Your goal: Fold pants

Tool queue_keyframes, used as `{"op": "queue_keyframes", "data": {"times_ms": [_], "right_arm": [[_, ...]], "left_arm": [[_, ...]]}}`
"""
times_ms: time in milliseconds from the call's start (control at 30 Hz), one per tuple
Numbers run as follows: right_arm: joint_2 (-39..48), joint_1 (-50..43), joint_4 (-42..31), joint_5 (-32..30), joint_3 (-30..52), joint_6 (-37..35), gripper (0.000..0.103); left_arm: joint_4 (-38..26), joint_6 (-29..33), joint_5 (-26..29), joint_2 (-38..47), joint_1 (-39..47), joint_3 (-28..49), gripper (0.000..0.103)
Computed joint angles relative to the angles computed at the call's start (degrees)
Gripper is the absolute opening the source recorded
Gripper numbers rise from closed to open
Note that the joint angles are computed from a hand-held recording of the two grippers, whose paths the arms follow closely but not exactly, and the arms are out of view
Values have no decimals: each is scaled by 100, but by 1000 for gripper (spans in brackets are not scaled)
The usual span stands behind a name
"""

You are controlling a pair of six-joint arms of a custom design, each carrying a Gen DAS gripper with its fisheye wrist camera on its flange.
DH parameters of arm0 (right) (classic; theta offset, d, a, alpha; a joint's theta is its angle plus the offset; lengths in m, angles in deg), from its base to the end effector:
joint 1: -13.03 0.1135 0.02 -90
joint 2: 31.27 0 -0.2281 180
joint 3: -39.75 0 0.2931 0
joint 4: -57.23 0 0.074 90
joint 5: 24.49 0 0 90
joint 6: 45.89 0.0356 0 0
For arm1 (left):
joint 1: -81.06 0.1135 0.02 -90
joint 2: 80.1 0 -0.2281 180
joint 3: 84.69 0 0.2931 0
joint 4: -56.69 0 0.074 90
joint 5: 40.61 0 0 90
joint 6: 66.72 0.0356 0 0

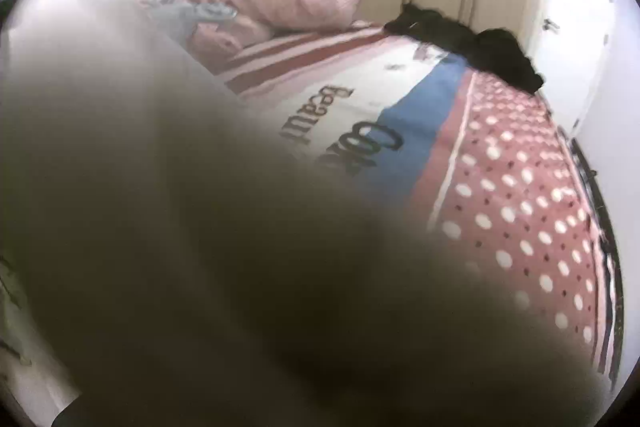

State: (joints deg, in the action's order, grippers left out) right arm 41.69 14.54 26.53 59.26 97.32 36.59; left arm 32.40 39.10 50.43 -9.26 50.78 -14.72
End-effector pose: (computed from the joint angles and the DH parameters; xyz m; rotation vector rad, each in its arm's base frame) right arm 0.3114 0.0121 0.1750 -0.2386 2.3585 0.0791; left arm 0.2910 -0.1707 0.2779 0.7994 1.8490 -0.1791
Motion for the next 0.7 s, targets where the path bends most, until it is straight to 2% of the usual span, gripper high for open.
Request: {"op": "queue_keyframes", "data": {"times_ms": [67,100,133,167,267,333,367,400,533,600,700], "right_arm": [[-33,-197,-439,-1017,149,-42,9],[47,-199,-739,-1375,265,-113,19],[113,-135,-922,-1499,334,-178,36],[113,-35,-1045,-1469,331,-268,43],[-16,356,-1158,-977,154,-554,45],[-420,366,-1208,-849,-137,-705,44],[-591,418,-1219,-789,-256,-688,44],[-786,374,-1329,-748,-357,-711,44],[-1764,-35,-1603,-310,-847,-1064,47],[-2220,-212,-1712,152,-1028,-1309,52],[-2331,-285,-1660,1142,-1127,-1633,53]], "left_arm": [[-123,-34,197,-57,103,16,2],[-133,-15,208,-57,114,13,2],[-169,26,209,-39,117,16,2],[-237,69,217,12,119,48,2],[-414,254,335,213,100,37,4],[-544,444,362,489,78,40,17],[-548,532,339,628,59,12,34],[-517,596,332,742,44,-31,43],[-545,845,496,1398,40,-24,43],[-418,952,240,1687,-12,-6,43],[-54,1163,-443,2027,-89,-8,43]]}}
